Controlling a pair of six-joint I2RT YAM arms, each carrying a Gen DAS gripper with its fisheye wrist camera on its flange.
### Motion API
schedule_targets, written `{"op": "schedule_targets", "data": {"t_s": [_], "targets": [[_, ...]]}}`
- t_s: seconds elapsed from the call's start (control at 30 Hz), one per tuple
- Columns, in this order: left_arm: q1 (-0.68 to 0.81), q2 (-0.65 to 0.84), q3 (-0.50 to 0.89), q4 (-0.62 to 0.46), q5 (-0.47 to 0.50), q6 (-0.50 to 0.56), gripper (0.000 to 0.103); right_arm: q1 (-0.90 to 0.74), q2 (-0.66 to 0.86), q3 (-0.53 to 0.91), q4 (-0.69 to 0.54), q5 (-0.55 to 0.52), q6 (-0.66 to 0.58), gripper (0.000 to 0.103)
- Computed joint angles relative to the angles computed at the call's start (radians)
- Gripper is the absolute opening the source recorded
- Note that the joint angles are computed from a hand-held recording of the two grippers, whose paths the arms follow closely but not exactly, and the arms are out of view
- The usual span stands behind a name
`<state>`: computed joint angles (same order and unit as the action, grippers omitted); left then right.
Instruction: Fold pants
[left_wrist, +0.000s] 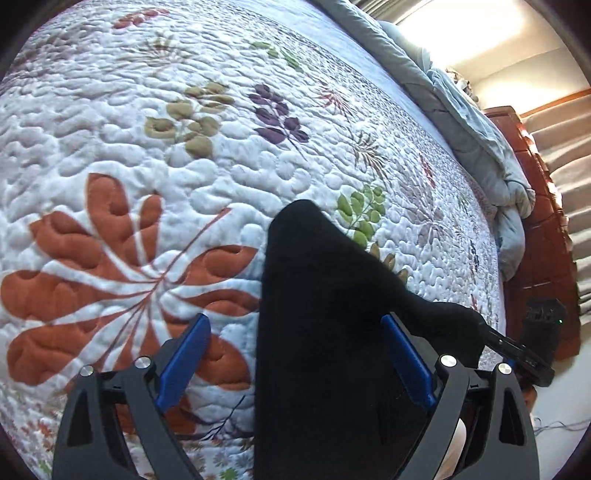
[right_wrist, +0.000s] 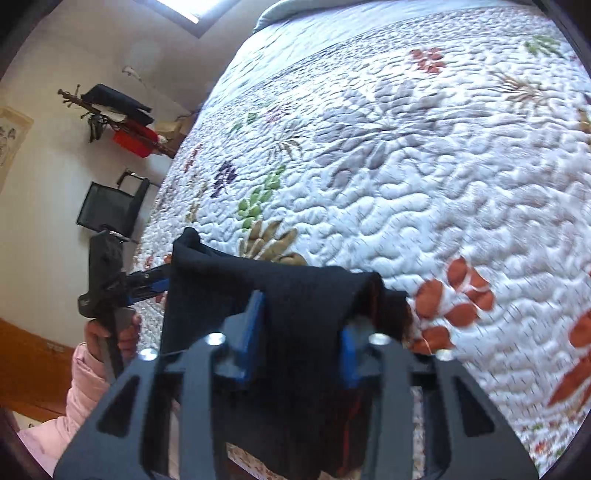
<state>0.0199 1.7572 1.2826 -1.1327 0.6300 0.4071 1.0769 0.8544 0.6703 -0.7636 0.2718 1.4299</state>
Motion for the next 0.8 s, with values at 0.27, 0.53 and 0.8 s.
{"op": "schedule_targets", "data": {"t_s": [0.27, 0.53, 0.8], "targets": [[-0.087, -0.093, -0.08, 0.101, -0.065, -0.072, 0.05, 0.001, 0.013, 0.031, -0.078, 0.065, 0.011, 0.017], [-0.11, -0.101, -0.12, 0.164, -0.118, -0.1, 0.053, -0.072, -0.059, -0.108, 0.036, 0.006, 0.024, 0.027], [-0.015, -0.258, -0.227, 0.035, -0.109, 0.045, 0.069, 0.388, -0.012, 0.057, -0.237, 0.23, 0.393, 0.052]]}}
